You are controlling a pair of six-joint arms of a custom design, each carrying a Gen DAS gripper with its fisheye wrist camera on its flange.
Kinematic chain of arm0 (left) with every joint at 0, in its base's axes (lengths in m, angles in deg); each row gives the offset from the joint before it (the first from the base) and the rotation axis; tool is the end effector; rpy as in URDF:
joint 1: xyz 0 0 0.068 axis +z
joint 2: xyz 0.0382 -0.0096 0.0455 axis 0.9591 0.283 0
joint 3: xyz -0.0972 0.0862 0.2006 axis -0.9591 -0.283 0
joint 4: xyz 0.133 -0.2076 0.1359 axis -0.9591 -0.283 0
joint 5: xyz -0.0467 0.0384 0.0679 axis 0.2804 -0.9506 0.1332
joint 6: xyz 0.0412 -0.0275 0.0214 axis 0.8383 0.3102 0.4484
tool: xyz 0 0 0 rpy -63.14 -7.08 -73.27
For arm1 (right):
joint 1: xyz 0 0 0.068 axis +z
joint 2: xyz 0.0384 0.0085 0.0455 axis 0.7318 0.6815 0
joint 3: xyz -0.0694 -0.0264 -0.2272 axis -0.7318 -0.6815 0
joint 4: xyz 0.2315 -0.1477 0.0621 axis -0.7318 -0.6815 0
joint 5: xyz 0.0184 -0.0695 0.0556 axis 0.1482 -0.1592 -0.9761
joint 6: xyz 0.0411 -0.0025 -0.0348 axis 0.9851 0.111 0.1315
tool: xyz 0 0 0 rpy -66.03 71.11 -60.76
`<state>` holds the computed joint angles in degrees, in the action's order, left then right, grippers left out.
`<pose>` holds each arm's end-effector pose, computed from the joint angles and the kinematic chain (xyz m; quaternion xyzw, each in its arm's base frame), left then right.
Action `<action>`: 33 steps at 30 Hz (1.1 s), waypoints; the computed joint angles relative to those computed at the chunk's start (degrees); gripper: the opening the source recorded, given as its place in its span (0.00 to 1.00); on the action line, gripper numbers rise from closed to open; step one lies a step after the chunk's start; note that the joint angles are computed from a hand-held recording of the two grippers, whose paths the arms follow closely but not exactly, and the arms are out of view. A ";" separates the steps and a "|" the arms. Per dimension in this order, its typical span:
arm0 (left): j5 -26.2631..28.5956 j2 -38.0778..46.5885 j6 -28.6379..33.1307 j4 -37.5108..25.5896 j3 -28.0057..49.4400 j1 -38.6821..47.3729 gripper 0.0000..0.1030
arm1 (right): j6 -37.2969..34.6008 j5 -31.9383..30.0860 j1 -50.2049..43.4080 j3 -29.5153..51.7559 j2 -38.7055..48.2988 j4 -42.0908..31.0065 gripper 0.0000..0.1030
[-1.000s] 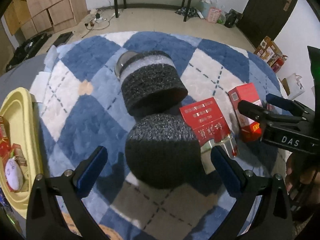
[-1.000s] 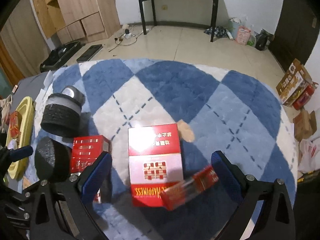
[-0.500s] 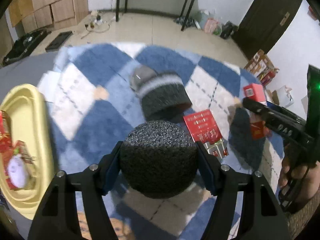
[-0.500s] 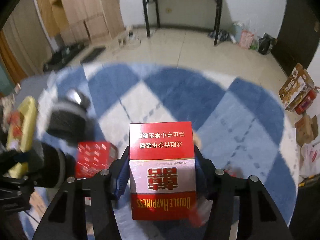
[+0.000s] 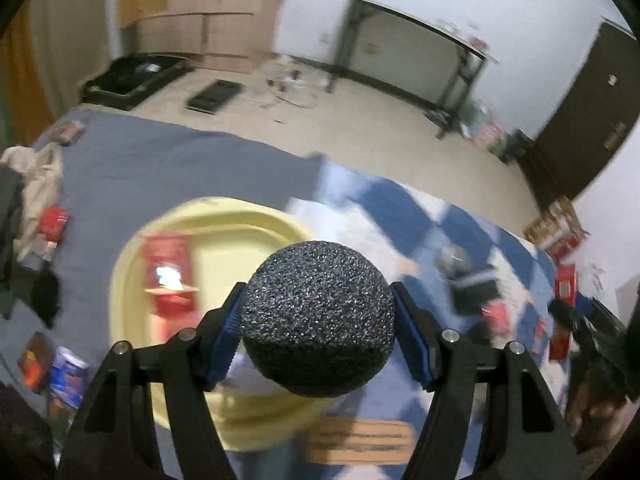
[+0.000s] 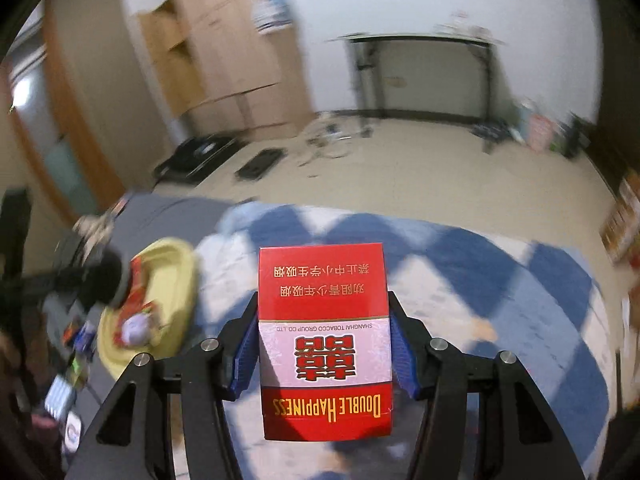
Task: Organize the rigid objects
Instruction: 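Place the roller and Double Happiness pack into the yellow tray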
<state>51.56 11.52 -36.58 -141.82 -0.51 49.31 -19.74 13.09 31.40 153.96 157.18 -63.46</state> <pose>0.2514 -0.1055 0.3252 -0.1260 0.9440 -0.0618 0.2985 0.2815 -0.0552 0.2987 -0.1930 0.8800 0.1955 0.3875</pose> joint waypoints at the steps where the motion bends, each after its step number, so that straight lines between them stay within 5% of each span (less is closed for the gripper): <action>1: -0.20 -1.13 1.78 -0.49 -1.13 2.30 0.68 | 1.03 1.07 3.64 -0.34 -1.65 -0.80 0.54; 5: 2.43 -4.51 7.35 0.28 -7.28 12.39 0.68 | 9.31 9.45 23.95 -0.91 -3.34 1.28 0.54; 9: 8.37 -3.64 10.23 2.29 -13.31 20.21 0.68 | 14.94 19.20 39.29 3.33 5.94 5.90 0.54; 21: 16.61 0.61 13.54 7.21 -21.42 24.34 0.69 | 19.89 35.29 51.68 29.98 42.87 9.04 0.54; 26: 17.16 0.89 13.37 7.34 -20.82 24.94 0.70 | 19.90 36.50 52.90 31.72 45.89 9.80 0.54; 30: 16.41 -2.45 13.26 5.26 -20.25 25.78 0.91 | 21.45 34.53 52.79 25.35 40.51 14.09 0.57; 32: 15.52 -5.22 12.51 4.11 -19.37 25.90 0.95 | 22.76 32.54 51.18 18.45 33.83 17.91 0.81; 33: 14.67 -6.41 11.45 3.26 -18.28 25.56 0.98 | 23.73 30.99 49.80 14.62 29.65 19.59 0.85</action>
